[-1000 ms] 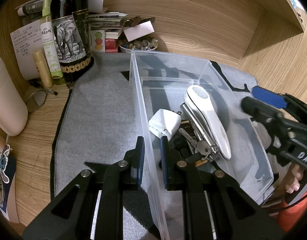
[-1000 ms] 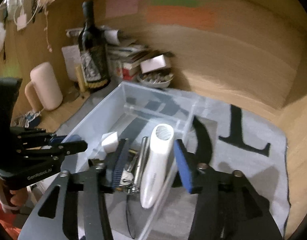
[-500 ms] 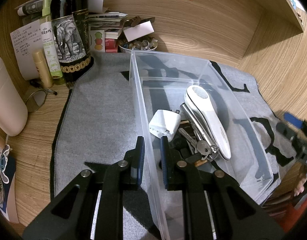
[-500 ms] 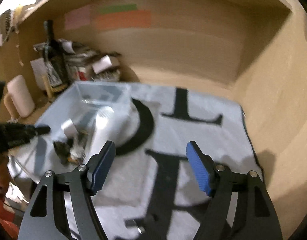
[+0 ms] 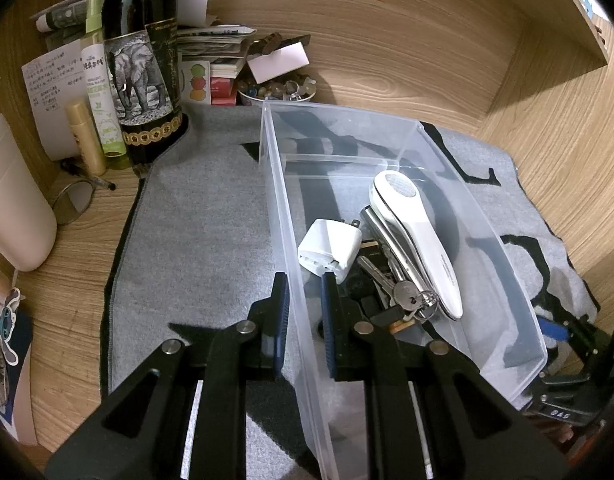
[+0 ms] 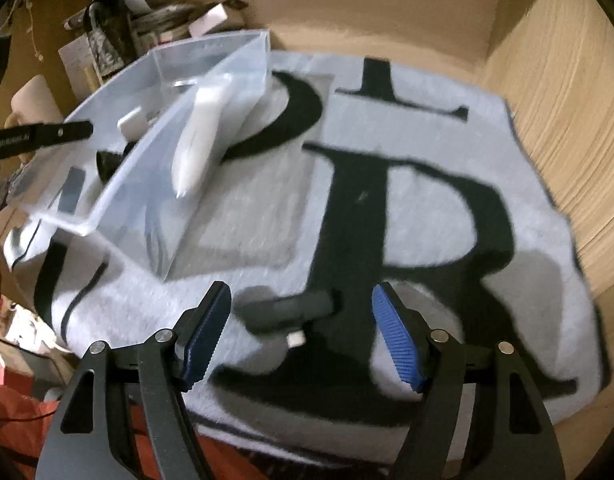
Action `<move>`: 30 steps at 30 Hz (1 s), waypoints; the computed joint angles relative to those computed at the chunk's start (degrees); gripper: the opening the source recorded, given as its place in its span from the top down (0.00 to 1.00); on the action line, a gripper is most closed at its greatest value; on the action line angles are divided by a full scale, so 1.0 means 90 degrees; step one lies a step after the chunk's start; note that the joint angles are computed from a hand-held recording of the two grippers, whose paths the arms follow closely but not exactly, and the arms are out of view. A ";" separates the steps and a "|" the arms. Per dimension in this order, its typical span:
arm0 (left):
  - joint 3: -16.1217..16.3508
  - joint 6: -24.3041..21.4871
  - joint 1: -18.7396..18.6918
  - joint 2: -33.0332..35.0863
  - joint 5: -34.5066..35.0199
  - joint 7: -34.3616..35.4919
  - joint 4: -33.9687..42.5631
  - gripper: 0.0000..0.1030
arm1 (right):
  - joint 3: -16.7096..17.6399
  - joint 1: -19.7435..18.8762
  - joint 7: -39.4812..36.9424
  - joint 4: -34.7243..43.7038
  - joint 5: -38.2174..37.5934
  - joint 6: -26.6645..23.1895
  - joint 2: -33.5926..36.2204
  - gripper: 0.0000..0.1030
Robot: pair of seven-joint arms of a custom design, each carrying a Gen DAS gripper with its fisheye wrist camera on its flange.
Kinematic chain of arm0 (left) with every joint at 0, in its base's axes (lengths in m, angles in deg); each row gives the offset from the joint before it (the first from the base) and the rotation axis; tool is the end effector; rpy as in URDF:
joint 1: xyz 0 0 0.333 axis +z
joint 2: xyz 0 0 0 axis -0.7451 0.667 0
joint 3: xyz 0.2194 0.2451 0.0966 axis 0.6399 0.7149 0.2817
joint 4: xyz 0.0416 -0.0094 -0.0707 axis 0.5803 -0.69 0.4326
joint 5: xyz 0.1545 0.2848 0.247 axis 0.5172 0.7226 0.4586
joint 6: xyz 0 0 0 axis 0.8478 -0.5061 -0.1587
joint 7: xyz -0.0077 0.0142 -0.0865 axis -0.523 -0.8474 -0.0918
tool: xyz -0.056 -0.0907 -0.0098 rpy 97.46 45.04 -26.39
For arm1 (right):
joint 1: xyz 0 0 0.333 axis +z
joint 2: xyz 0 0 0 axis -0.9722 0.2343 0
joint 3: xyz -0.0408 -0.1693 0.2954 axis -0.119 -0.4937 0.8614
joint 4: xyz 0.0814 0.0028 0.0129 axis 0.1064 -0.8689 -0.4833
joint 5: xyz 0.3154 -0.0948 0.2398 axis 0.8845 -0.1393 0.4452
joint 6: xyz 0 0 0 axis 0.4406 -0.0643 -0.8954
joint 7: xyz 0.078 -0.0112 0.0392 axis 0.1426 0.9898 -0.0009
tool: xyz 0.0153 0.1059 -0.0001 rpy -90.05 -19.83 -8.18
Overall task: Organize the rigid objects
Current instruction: 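Grasp the black USB-C adapter on the mat with the right gripper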
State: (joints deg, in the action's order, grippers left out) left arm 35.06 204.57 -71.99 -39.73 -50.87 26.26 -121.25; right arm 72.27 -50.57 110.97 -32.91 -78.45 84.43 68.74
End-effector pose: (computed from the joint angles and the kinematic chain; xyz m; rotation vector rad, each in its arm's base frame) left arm 0.6775 -0.1830 0.2808 -1.9184 1.8256 -0.8087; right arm 0.6363 0.3404 0.2492 -2.1232 1.5301 -0.4173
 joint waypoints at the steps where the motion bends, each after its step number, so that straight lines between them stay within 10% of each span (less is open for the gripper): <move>1: 0.0020 -0.0006 -0.0018 0.0005 0.0006 -0.0005 0.0007 0.86 | -0.0071 0.0039 0.0330 -0.0013 -0.0353 0.0027 0.0004 0.41; 4: 0.0011 -0.0004 -0.0006 -0.0004 0.0018 -0.0006 -0.0007 0.86 | -0.0385 0.0313 0.0266 -0.0200 -0.0197 0.0344 -0.0050 0.59; 30: -0.0052 0.0035 0.0035 -0.0023 -0.0026 0.0019 -0.0032 0.86 | -0.1509 0.1109 0.0881 0.0768 -0.0382 0.1191 0.0185 0.59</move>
State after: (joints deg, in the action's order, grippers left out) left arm 34.58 204.89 -71.68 -39.93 -51.10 26.43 -121.54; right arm 58.69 -40.59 118.90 -26.00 -81.88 95.15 70.40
